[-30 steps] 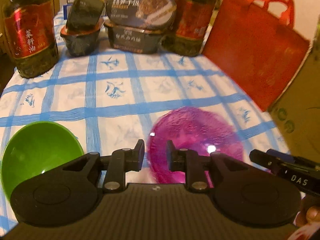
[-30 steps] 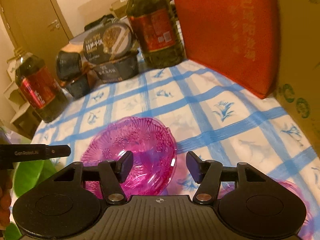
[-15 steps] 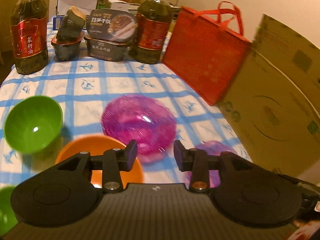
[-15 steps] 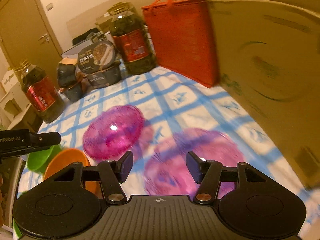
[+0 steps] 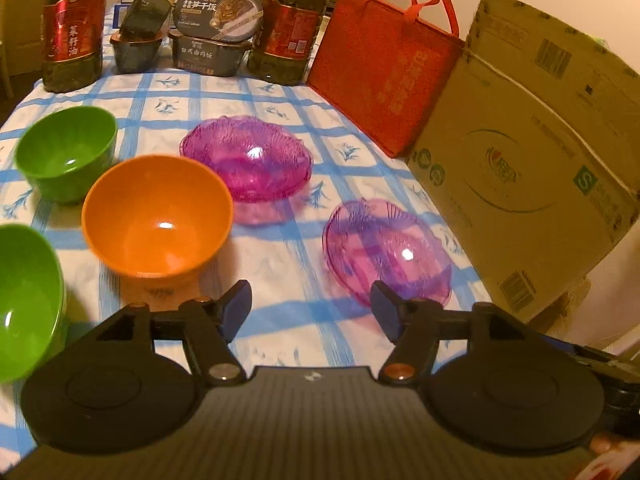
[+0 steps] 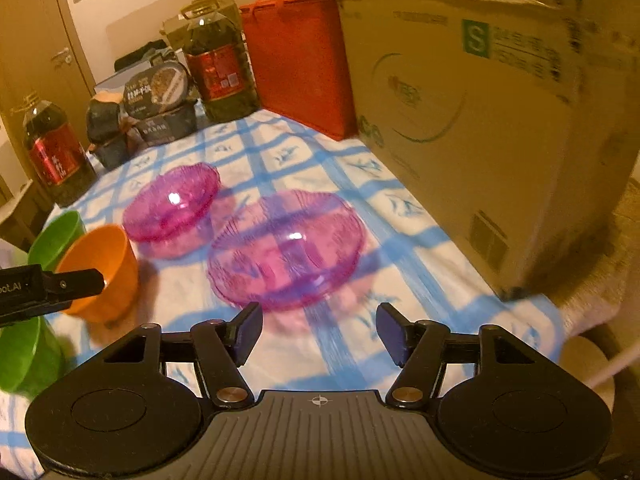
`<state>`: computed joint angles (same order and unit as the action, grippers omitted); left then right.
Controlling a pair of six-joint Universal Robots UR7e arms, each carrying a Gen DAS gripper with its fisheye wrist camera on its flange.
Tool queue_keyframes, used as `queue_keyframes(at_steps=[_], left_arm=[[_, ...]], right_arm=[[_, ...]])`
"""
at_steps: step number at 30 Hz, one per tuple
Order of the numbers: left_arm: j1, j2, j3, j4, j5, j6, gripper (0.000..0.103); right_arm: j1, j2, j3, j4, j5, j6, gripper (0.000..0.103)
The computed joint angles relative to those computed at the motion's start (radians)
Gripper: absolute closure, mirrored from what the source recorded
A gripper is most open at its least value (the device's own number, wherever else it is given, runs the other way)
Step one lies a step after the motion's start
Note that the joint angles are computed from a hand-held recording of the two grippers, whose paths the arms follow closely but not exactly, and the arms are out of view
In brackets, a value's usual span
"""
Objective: Organize plates and bowls
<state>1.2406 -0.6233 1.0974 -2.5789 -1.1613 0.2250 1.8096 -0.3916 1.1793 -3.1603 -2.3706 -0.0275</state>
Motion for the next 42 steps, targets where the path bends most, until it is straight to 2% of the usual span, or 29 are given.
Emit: queue_keyframes(at_steps=[9, 18, 32, 42], left_arm=[[-0.007, -0.047, 0.119, -0.061, 0.04, -0.015, 0.039], [-0.01, -0.053, 0.148, -0.076, 0.051, -0.022, 0.039], [-0.013, -0.028, 0.123, -0.065, 0.048, -0.028, 0.039], [-0.011, 0.04, 0.045, -0.056, 0.059, -0.017, 0.04]], right_arm=[[0.005, -0.028, 0.074, -0.021, 0.015, 0.044, 0.038], [0.002, -0.029, 0.08, -0.013, 0.026, 0.06, 0.037], [-0.013, -0.032, 0.084, -0.019, 0.036, 0.062, 0.037], [-0.042, -0.023, 0.058, -0.037, 0.057, 0.034, 0.037]])
